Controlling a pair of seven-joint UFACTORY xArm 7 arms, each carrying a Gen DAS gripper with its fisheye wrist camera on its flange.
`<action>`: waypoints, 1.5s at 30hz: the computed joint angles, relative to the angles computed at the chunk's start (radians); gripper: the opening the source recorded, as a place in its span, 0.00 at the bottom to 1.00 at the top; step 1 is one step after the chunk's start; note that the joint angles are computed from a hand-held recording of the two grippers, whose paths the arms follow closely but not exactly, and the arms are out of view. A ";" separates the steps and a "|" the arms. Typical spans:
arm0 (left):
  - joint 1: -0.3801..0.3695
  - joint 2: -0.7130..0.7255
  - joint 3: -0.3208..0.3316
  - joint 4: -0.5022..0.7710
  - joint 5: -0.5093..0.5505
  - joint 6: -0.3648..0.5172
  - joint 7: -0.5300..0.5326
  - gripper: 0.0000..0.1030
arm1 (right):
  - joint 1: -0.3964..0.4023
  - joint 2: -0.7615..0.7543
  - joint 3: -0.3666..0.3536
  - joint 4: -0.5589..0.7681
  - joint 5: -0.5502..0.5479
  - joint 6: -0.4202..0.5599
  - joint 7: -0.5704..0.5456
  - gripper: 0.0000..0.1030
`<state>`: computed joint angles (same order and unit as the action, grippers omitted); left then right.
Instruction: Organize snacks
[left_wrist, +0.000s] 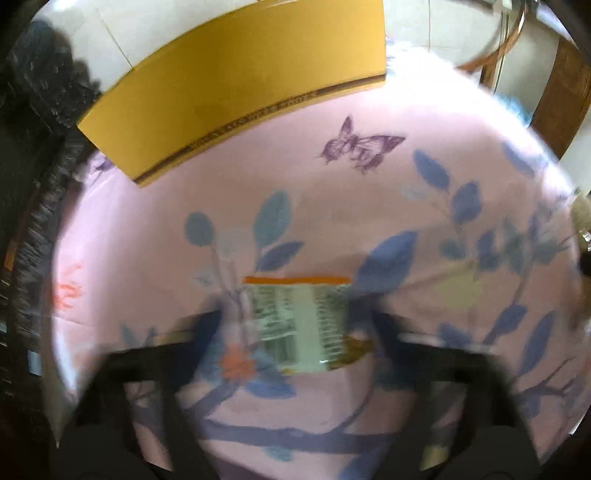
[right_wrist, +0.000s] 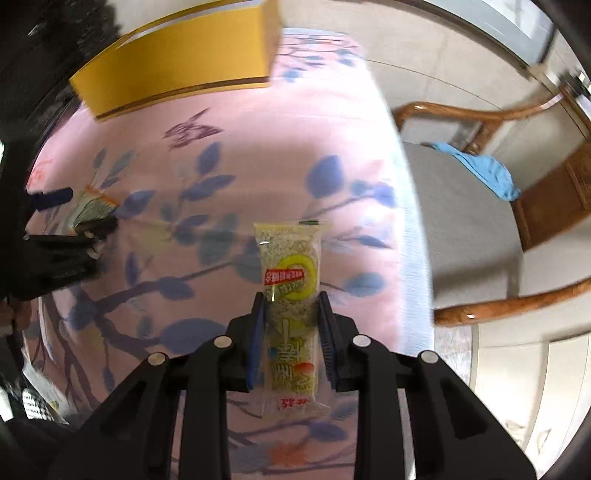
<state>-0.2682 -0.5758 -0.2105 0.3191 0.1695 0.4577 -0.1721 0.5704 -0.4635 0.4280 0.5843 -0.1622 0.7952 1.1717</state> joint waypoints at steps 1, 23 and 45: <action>-0.007 0.004 0.013 0.008 -0.017 0.014 -0.004 0.41 | 0.002 -0.016 -0.006 -0.011 0.007 0.008 0.001 0.27; 0.172 0.103 0.077 0.418 -0.036 0.030 -0.060 0.38 | -0.226 0.239 -0.072 0.447 -0.245 -0.234 -0.178 0.27; 0.187 0.540 0.134 0.890 0.186 0.027 -0.198 0.98 | -0.034 0.823 -0.339 1.251 -0.219 0.064 -0.433 0.97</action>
